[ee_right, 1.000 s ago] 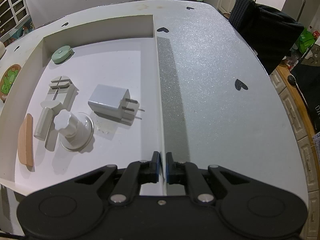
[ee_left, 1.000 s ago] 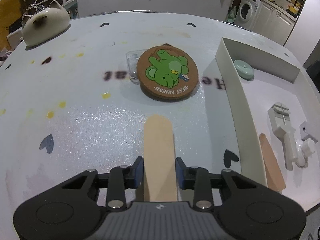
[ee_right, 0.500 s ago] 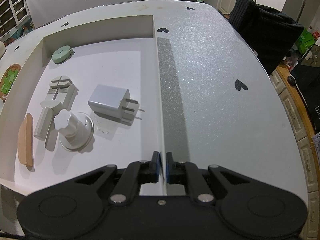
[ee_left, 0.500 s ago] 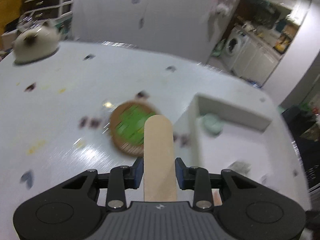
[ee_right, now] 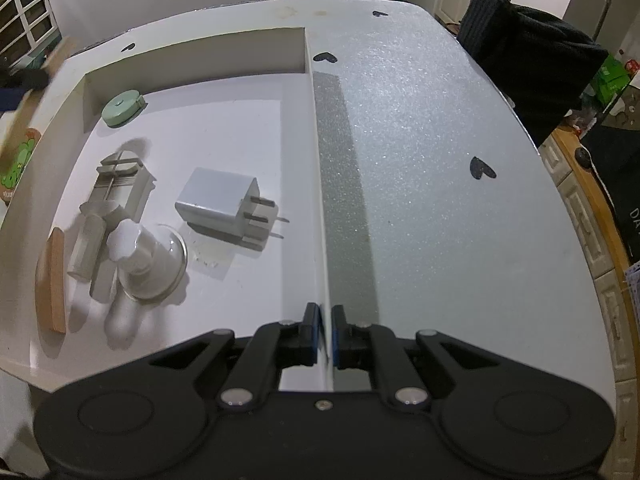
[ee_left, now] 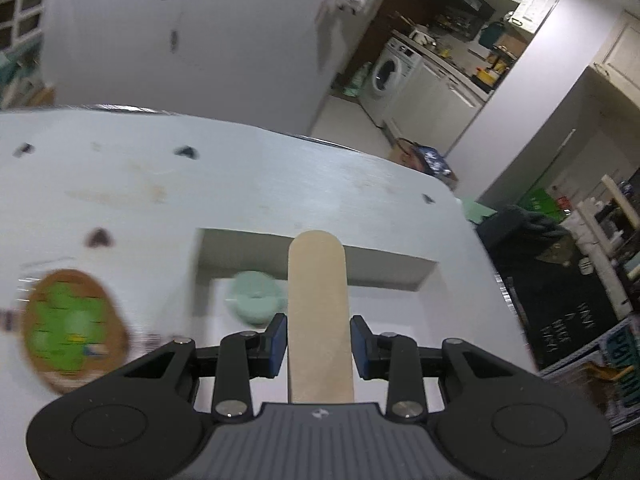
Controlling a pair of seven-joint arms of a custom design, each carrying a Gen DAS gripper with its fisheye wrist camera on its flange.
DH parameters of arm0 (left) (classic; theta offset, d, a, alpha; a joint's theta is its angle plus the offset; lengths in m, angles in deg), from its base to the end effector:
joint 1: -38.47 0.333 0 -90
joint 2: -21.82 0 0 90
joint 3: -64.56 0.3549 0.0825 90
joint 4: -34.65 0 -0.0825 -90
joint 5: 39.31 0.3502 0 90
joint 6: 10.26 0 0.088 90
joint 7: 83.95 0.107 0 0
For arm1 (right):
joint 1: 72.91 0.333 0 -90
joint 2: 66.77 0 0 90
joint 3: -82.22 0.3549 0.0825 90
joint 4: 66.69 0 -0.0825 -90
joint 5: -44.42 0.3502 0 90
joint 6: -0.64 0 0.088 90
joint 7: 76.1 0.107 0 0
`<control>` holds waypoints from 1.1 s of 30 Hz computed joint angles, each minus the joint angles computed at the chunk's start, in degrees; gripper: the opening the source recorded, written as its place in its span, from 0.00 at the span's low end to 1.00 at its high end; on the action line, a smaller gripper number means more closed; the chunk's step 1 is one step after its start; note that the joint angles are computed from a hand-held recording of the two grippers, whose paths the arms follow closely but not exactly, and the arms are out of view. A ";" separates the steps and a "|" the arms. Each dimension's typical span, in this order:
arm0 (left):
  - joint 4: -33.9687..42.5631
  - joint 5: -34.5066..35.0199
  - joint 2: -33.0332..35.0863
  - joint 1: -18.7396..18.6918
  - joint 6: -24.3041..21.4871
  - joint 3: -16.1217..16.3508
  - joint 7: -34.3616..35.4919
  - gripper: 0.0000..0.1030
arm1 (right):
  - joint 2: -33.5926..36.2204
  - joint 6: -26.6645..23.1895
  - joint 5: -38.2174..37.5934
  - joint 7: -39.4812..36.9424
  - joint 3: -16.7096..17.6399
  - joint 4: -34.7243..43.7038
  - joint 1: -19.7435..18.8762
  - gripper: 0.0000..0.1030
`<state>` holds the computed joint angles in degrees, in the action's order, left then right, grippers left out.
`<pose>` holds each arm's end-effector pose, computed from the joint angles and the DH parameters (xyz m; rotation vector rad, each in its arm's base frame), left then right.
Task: Organize rigid objects
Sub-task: 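Carry the wooden stick with the left tool into the tray and release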
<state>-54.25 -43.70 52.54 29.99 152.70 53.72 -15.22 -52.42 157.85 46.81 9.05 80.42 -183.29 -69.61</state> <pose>0.7040 -0.2071 0.4817 -2.0904 1.7746 -1.0785 0.6125 0.0158 0.4322 -2.0410 1.8859 -0.4550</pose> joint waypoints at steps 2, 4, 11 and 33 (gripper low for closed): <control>3.87 -1.18 2.85 -0.06 -1.40 -1.41 -0.02 0.34 | -0.04 0.24 -0.22 0.32 -0.10 -0.18 0.11 0.07; 7.99 -1.60 5.74 -0.84 -3.21 -1.99 -0.17 0.34 | -0.06 0.37 -0.55 0.57 -0.19 -0.26 0.23 0.07; 25.29 -1.15 16.79 -5.31 -10.97 -1.46 -2.40 0.34 | -0.09 0.26 0.64 -0.87 0.36 -0.25 -0.40 0.06; 50.56 3.11 31.94 -11.06 -23.59 1.41 -12.01 0.40 | -0.16 0.99 1.93 -2.31 0.40 -0.70 -0.42 0.06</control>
